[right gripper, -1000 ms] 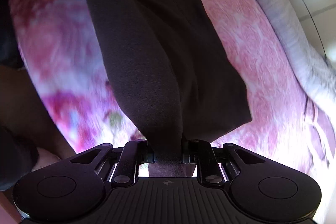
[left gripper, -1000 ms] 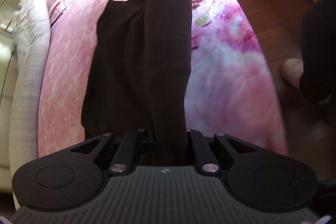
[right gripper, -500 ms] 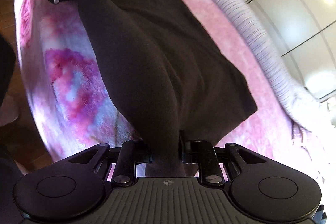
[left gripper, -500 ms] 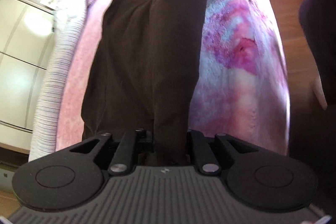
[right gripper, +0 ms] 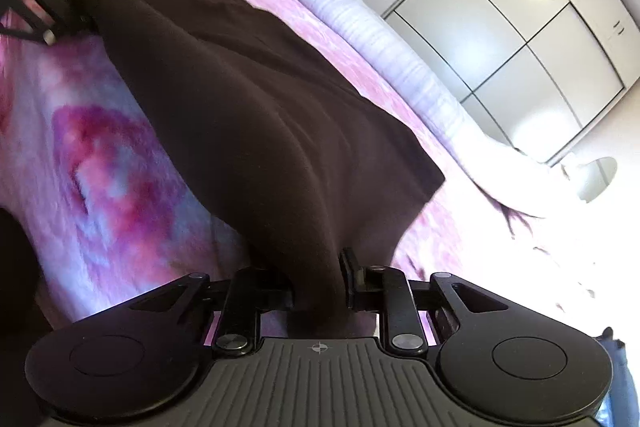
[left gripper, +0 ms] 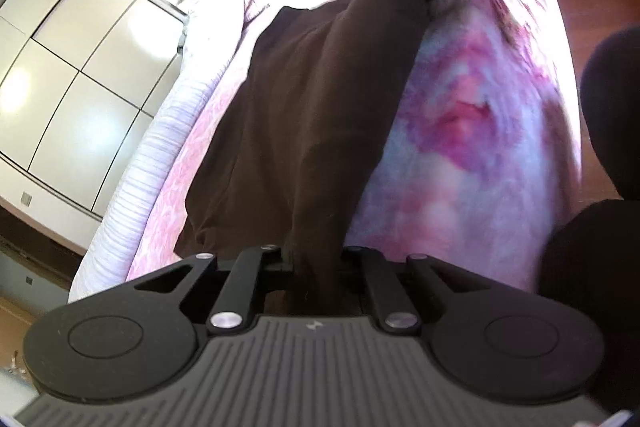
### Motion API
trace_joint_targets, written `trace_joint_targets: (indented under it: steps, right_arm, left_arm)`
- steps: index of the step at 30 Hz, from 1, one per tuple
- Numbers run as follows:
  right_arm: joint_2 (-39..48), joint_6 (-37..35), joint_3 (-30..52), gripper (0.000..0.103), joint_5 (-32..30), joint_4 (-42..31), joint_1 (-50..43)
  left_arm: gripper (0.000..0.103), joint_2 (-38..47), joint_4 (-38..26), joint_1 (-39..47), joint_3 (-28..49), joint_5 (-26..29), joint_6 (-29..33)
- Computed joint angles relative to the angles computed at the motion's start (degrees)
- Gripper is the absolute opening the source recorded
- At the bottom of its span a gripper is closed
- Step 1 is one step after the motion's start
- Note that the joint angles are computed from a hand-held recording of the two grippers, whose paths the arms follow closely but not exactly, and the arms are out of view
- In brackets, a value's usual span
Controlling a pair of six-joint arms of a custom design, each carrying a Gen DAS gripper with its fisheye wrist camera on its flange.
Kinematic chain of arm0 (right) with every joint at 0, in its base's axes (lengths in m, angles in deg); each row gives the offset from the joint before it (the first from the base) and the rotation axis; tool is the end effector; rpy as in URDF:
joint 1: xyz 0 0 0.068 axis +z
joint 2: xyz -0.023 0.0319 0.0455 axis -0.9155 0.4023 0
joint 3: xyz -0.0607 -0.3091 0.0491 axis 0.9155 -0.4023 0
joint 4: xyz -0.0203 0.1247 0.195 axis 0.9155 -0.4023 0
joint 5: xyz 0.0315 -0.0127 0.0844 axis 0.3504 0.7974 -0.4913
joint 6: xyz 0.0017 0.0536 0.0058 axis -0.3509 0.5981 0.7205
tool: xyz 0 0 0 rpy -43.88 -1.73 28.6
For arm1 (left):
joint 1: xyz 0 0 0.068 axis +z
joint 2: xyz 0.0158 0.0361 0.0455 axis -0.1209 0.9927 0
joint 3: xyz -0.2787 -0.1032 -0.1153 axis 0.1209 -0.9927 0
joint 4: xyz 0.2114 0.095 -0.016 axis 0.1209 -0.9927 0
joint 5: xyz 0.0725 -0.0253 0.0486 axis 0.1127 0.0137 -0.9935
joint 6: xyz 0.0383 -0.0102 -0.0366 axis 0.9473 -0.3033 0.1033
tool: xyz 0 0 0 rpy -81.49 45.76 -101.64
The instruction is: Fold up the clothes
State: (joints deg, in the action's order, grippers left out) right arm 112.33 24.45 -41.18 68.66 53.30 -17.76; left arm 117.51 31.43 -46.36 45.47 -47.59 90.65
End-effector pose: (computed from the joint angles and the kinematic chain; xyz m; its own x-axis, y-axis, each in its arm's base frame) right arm 0.1834 0.1768 0.0915 -0.2592 -0.7826 -0.5661 -0.4686 0.6144 -0.6348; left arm 0.1578 -0.1115 0.1478 -0.0795 0.8929 -0.4432 0.5411 0.4121 0.7331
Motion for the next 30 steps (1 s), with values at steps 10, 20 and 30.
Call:
trace_joint_targets:
  steps: [10,20,30]
  right_arm:
    - [-22.5,24.1,2.6,0.024,11.2,-36.9,13.0]
    - [-26.2,27.9,13.3,0.041,-11.2,-35.8,2.1]
    - [-8.7,14.1,39.1,0.041,-27.6,-47.9,-11.5]
  left_arm:
    - [0.017,-35.8,-45.9,15.1,6.7,18.0,-12.7]
    - [0.017,-20.2,-50.8,41.1,26.1,49.5,-22.6]
    - [0.018,9.8,-50.2,33.7,48.5,45.1,-20.0]
